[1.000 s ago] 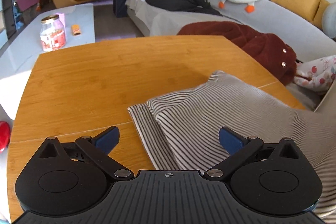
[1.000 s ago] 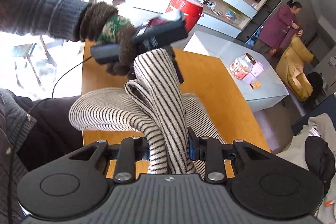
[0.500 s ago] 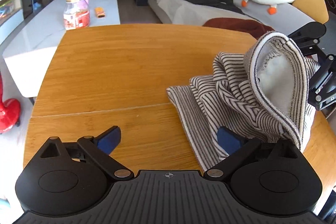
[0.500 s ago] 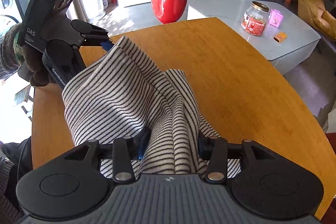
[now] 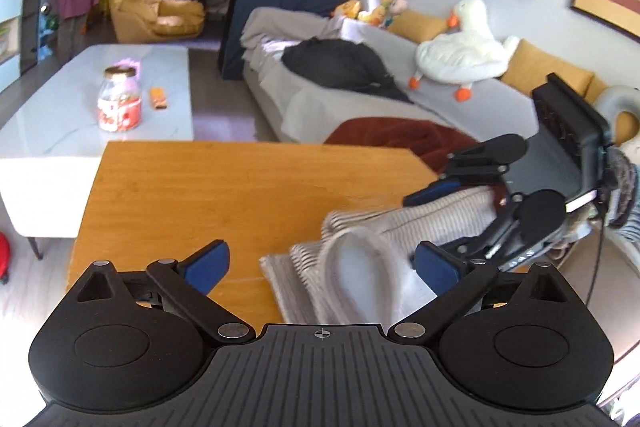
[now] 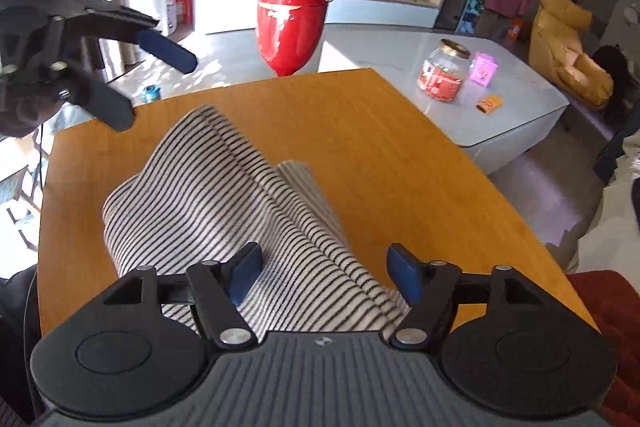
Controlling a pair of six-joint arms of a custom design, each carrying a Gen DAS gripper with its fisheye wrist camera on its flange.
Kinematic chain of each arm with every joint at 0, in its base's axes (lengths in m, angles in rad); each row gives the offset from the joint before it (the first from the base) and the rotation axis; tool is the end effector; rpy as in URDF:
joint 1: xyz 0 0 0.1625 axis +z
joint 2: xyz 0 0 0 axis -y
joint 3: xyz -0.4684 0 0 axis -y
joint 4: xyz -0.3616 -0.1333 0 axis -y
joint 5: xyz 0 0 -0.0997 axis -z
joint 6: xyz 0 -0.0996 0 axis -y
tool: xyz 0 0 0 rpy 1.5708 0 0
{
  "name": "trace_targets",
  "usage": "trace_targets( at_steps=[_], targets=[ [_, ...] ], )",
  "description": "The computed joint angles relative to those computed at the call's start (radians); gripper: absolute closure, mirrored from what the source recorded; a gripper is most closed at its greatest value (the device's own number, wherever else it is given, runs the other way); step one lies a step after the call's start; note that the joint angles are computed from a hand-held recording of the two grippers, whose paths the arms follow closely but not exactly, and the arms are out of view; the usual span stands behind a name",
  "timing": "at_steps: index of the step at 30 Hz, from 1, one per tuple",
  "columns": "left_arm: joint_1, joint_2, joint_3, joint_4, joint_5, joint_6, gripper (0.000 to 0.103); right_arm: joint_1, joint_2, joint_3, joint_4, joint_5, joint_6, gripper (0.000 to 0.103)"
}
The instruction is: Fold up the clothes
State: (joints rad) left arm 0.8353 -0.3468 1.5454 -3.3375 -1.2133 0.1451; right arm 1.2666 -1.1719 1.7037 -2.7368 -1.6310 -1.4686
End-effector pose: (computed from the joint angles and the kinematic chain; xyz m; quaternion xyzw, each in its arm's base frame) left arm -0.3492 -0.6365 -0.0401 0.3575 0.8758 -0.3135 0.0831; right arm -0.0681 -0.6419 0.3898 0.5144 -0.7984 0.1749 0.2596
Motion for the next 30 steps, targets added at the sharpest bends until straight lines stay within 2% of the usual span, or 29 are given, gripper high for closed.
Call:
trace_targets(
  at_steps=[3,7,10,13,14,15,18,22,25,30],
  targets=[
    [-0.015,0.015,-0.017,-0.011,-0.093,0.048,0.001,-0.01,-0.017,0.017,-0.104,0.006,0.03,0.017],
    [-0.021,0.065,-0.08,0.073,-0.151,0.105,0.001,-0.031,-0.009,0.032,-0.221,-0.01,0.079,0.01],
    [-0.019,0.126,-0.164,0.15,-0.088,0.141,0.001,-0.037,0.064,0.042,-0.383,-0.074,0.105,0.009],
    [-0.016,0.198,-0.285,0.251,0.097,0.097,0.001,-0.043,0.144,0.037,-0.514,-0.139,0.106,0.0],
    [-0.005,0.212,-0.318,0.288,0.123,0.064,0.001,-0.047,0.149,0.035,-0.521,-0.133,0.122,0.0],
    [0.009,0.209,-0.328,0.317,0.107,0.026,0.001,-0.05,0.155,0.032,-0.528,-0.127,0.139,0.0],
    [0.039,0.203,-0.339,0.347,0.057,-0.036,0.0,-0.052,0.151,0.026,-0.513,-0.121,0.172,0.0],
    [0.032,0.195,-0.313,0.302,0.07,-0.006,0.0,-0.053,0.1,0.057,-0.493,-0.104,0.259,0.0],
    [0.013,0.18,-0.278,0.237,0.105,0.062,0.001,-0.065,0.029,0.109,-0.458,-0.063,0.386,0.0],
    [0.005,0.188,-0.303,0.238,0.134,0.123,0.001,-0.146,-0.127,0.191,-0.203,0.078,0.627,0.0]
  ],
)
